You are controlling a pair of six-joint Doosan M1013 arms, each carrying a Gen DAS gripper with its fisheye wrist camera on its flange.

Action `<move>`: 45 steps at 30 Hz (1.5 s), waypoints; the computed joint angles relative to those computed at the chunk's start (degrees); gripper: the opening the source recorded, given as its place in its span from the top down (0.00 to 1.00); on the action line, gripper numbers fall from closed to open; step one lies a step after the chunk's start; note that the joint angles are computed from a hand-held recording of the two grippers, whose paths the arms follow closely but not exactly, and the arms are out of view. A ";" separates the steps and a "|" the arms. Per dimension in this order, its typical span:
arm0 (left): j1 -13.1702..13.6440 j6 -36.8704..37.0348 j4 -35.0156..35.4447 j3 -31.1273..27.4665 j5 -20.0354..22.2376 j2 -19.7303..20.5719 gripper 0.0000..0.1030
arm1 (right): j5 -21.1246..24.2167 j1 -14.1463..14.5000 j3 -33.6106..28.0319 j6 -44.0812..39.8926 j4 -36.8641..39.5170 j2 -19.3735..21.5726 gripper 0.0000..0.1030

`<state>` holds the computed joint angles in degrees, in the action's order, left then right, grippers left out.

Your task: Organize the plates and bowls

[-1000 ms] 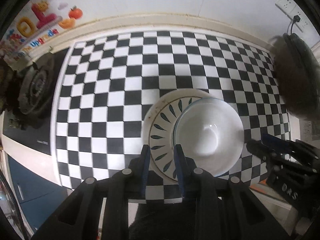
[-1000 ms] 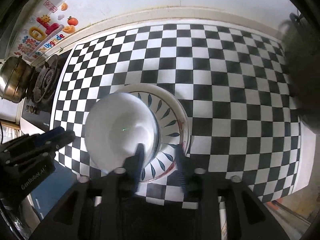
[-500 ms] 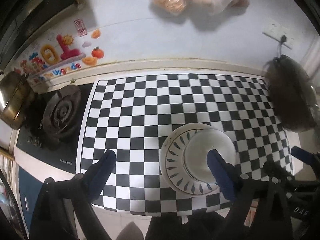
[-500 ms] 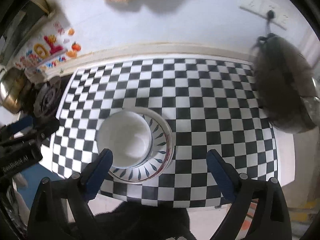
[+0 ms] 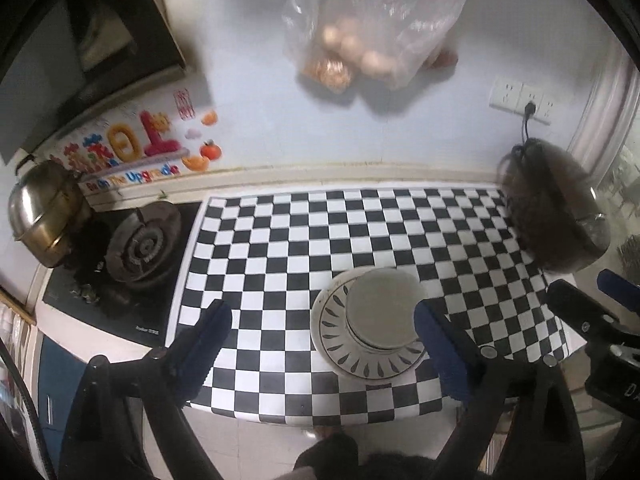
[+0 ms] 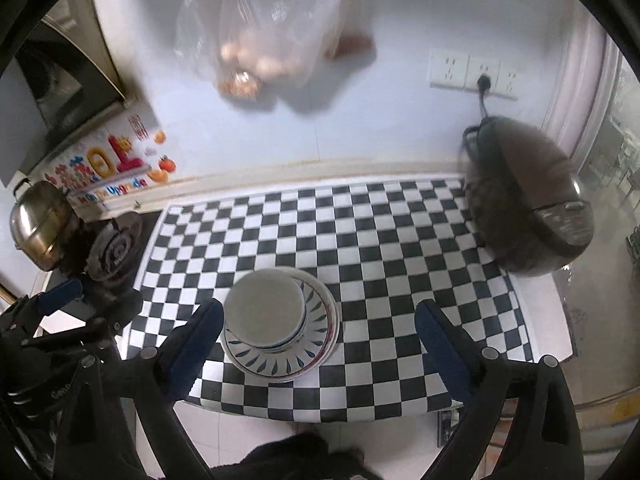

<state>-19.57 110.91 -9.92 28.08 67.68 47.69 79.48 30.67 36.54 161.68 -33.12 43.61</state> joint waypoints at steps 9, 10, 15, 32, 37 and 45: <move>0.20 0.57 -0.59 17.53 -12.08 -11.53 0.09 | -1.87 4.36 7.46 3.66 -8.09 -6.02 0.05; 0.24 0.61 -0.58 18.76 -12.90 -12.41 0.09 | -1.58 4.85 7.82 3.98 -8.89 -6.40 0.05; 0.50 -0.35 -0.32 24.91 -15.68 -17.35 0.09 | 0.40 8.23 9.60 6.12 -13.24 -8.62 0.05; 3.89 7.90 -6.85 35.58 -20.26 -26.41 0.09 | 10.35 15.56 4.28 8.85 -18.72 -7.55 0.05; 5.09 10.40 -9.32 36.30 -20.62 -27.16 0.09 | 13.89 16.71 0.51 8.40 -20.53 -5.55 0.05; 6.56 13.61 -12.13 37.45 -20.71 -28.09 0.09 | 16.91 18.15 -4.12 7.60 -21.80 -3.05 0.05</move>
